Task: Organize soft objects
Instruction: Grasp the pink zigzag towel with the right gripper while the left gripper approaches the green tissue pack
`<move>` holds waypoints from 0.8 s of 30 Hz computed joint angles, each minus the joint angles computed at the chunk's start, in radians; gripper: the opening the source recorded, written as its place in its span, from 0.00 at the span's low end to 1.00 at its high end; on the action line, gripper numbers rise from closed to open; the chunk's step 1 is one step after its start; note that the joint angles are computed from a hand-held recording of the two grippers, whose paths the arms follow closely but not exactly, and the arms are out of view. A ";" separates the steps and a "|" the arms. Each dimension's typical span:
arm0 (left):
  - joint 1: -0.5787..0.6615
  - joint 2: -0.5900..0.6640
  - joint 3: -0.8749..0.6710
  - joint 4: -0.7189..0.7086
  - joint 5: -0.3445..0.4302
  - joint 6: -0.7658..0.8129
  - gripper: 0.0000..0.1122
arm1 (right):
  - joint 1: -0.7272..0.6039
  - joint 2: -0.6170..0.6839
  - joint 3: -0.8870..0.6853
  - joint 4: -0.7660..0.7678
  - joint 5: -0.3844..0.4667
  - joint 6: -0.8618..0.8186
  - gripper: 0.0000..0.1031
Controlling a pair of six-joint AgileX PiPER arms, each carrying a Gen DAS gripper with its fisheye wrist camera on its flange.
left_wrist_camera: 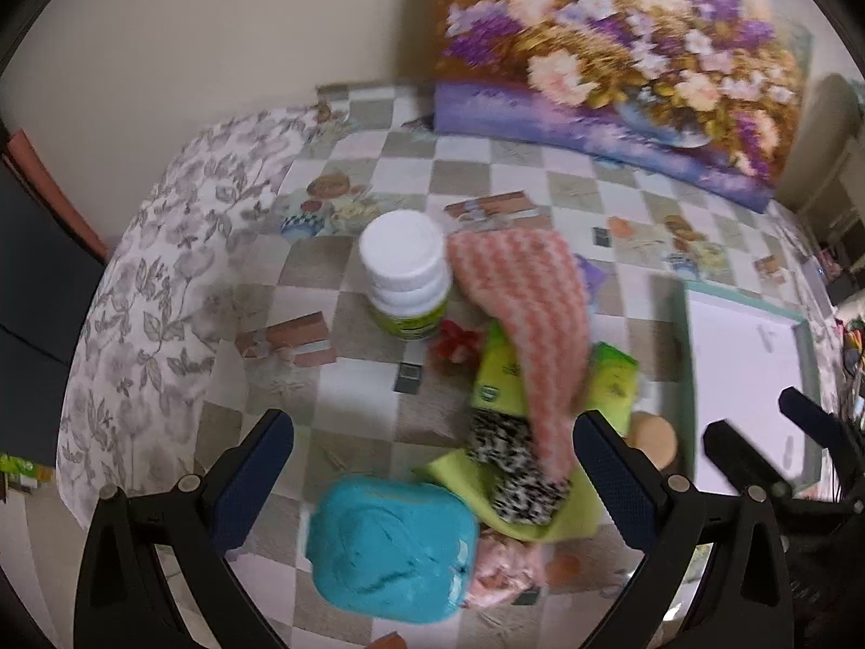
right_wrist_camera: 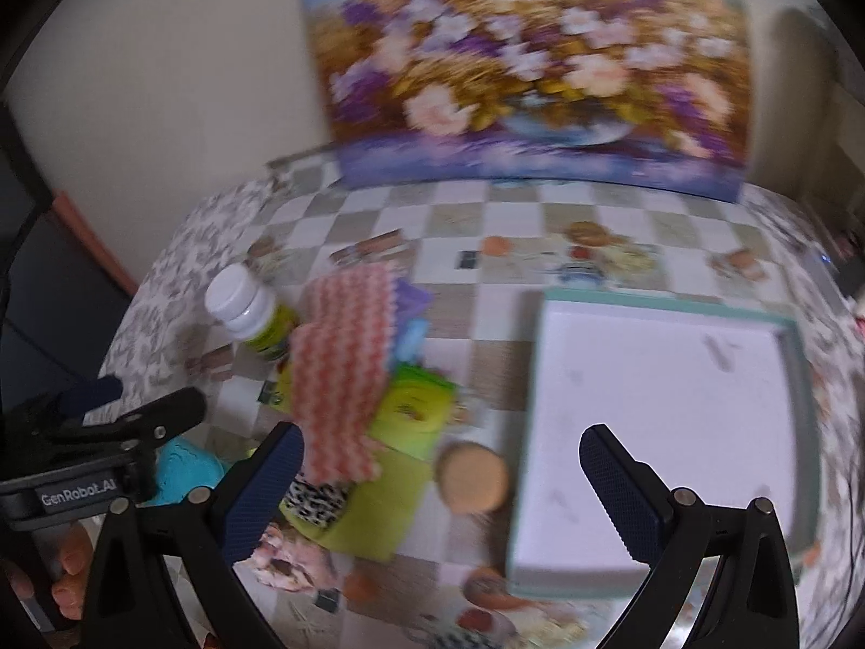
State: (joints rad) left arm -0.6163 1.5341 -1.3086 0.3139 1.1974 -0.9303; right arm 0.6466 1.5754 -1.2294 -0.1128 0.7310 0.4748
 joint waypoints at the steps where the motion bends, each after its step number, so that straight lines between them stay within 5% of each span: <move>1: 0.018 0.000 0.009 -0.009 -0.008 0.010 0.92 | 0.012 0.034 -0.022 -0.003 -0.002 -0.002 1.00; 12: 0.187 0.024 0.130 -0.103 -0.162 0.152 0.92 | 0.079 0.279 -0.179 0.071 -0.029 -0.130 0.93; 18: 0.200 0.064 0.131 -0.082 -0.212 0.183 0.92 | 0.081 0.349 -0.228 0.096 -0.026 -0.162 0.73; 24: 0.198 0.084 0.120 -0.078 -0.236 0.202 0.92 | 0.075 0.352 -0.220 0.151 -0.056 -0.222 0.39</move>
